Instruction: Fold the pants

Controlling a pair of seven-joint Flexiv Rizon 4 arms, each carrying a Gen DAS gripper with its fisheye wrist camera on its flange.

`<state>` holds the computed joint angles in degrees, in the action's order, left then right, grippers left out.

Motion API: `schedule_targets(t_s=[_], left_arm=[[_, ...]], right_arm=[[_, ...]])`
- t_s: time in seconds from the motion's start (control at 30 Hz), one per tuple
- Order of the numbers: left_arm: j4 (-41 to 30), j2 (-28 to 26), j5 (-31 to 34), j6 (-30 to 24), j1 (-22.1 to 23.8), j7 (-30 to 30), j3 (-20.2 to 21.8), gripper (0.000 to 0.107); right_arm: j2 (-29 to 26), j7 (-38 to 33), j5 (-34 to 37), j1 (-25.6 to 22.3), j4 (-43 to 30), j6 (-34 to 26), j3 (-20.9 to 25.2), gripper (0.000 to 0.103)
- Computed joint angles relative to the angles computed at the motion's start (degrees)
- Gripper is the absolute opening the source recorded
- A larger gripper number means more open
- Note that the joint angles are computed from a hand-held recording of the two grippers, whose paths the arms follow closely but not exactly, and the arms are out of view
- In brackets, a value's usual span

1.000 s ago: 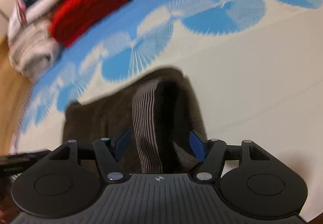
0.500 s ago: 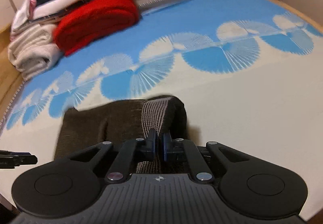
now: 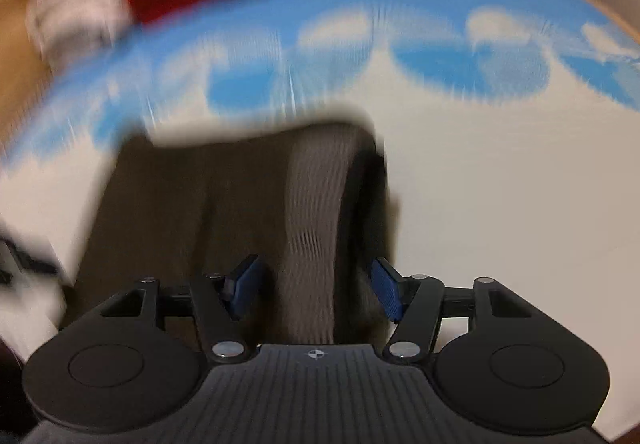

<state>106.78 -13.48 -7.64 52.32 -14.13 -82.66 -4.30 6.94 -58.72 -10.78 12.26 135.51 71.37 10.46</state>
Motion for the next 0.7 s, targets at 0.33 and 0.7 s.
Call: schedule_targets(t_s=[0.33, 0.7], left_arm=[[-7.0, -10.1, -11.0, 3.3, 2.8, -4.7, -0.8, 0.06], [-13.1, -19.7, -20.2, -2.2, 7.7, -5.2, -4.5, 0.064]], right_arm=[[-1.6, 1.4, 6.2, 0.1, -1.3, 2.2, -1.2, 0.073], [-10.4, -7.0, 26.3, -0.7, -12.1, -2.5, -1.7, 0.091]])
